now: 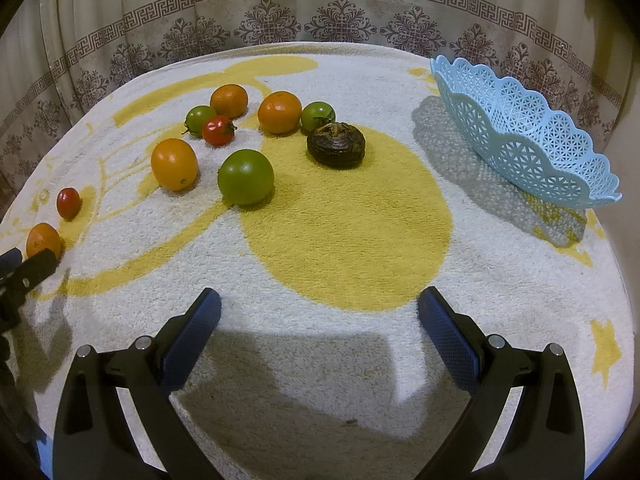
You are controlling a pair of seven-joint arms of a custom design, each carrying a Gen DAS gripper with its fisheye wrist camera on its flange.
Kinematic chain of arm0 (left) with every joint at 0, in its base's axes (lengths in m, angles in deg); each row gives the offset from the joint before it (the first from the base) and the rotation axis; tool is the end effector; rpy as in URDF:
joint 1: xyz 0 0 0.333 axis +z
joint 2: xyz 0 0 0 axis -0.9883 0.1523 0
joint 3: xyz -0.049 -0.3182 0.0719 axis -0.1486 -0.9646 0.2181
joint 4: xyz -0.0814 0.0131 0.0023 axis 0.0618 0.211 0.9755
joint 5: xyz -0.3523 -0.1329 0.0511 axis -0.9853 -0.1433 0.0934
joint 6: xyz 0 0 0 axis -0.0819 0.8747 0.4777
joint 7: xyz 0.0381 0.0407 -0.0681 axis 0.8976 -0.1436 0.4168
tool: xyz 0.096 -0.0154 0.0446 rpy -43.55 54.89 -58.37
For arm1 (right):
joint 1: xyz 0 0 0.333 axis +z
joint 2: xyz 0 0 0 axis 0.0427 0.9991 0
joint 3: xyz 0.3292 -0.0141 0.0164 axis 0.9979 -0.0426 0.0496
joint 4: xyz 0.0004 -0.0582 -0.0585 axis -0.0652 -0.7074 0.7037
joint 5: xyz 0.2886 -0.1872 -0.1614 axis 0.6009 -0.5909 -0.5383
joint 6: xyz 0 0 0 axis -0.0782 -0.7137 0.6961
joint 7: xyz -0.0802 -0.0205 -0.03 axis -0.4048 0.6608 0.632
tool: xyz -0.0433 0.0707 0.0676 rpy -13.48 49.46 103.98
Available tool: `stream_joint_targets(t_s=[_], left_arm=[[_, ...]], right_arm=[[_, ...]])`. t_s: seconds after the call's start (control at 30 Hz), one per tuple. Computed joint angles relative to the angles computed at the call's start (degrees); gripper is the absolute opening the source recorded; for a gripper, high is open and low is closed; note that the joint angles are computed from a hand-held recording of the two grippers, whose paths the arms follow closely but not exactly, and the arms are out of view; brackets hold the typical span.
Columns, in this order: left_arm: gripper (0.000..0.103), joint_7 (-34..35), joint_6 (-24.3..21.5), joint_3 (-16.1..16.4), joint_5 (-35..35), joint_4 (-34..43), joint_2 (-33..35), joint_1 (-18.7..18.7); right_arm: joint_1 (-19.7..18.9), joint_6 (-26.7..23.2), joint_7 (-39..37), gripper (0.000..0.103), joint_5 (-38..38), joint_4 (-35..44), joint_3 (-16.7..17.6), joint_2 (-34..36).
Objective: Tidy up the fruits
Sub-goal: 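Close the right gripper on the large green tomato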
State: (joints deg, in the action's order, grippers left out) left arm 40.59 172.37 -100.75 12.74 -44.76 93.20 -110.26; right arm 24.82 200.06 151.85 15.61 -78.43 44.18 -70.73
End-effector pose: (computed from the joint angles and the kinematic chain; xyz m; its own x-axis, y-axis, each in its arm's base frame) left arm 0.4547 -0.3867 0.3437 0.3313 -0.9431 0.0291 -0.7136 -0.2707 -0.6462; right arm 0.5404 0.1850 0.3245 0.3115 -0.9502 -0.0035 -0.7433 -0.2414 -0.6239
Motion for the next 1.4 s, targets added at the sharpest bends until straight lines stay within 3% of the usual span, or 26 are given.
stream_joint_targets(t_s=[0.23, 0.33, 0.4, 0.6, 0.73, 0.8, 0.87, 0.9, 1.07, 1.13, 1.27, 1.4], left_arm=[[0.08, -0.55, 3.11, 0.55, 0.69, -0.23, 0.34, 0.83], [0.069, -1.17, 3.62, 0.85, 1.77, -0.06, 0.42, 0.74], [0.056, -1.73, 4.29, 0.99, 2.56, -0.09, 0.46, 0.79], [0.039, -4.25, 4.6, 1.25, 6.32, -0.02, 0.61, 0.04], [0.038, -8.01, 3.06, 1.14, 9.95, -0.54, 0.05, -0.7], [0.038, -8.98, 3.04, 0.89, 10.75, -0.67, -0.05, -0.46], [0.038, -9.2, 2.97, 0.63, 11.0, -0.61, 0.03, -0.26], [0.038, -9.26, 2.79, 0.53, 11.1, -0.61, -0.01, -0.24], [0.038, -9.92, 2.52, 0.28, 12.07, -0.51, 0.11, -0.22], [0.038, -10.21, 2.6, 0.23, 12.24, -0.58, 0.14, -0.19], [0.038, -10.48, 2.65, 0.17, 12.29, -0.55, 0.17, -0.13], [0.038, -10.53, 2.66, 0.14, 12.32, -0.55, 0.18, -0.12]], right_arm=[[-0.27, 0.06, -0.13, 0.101, 0.1, -0.02, 0.28, 0.03], [-0.29, 0.06, -0.16, 0.101, 0.14, 0.0, 0.3, 0.06], [-0.41, 0.05, -0.2, 0.101, 0.15, 0.03, 0.41, 0.09], [-1.22, -1.21, -1.34, 0.101, -0.65, 0.09, 1.16, -0.31], [-4.7, -5.72, -2.92, 0.101, -0.89, 1.5, 4.26, -1.24], [-11.15, -5.7, -6.45, 0.1, 2.4, 2.3, 11.18, -1.16], [-15.44, -6.02, -9.43, 0.096, 6.0, 3.61, 16.25, -0.76], [-15.57, -6.6, -9.98, 0.088, 6.94, 4.46, 16.53, -0.57], [-13.49, -8.9, -12.45, 0.074, 9.27, 9.96, 15.51, 2.23], [-13.98, -10.03, -14.39, 0.066, 10.53, 12.28, 16.55, 3.76], [-11.05, -11.84, -13.93, 0.051, 10.26, 16.1, 13.63, 6.53], [-9.79, -9.96, -13.81, 0.041, 10.04, 16.76, 12.77, 7.68]])
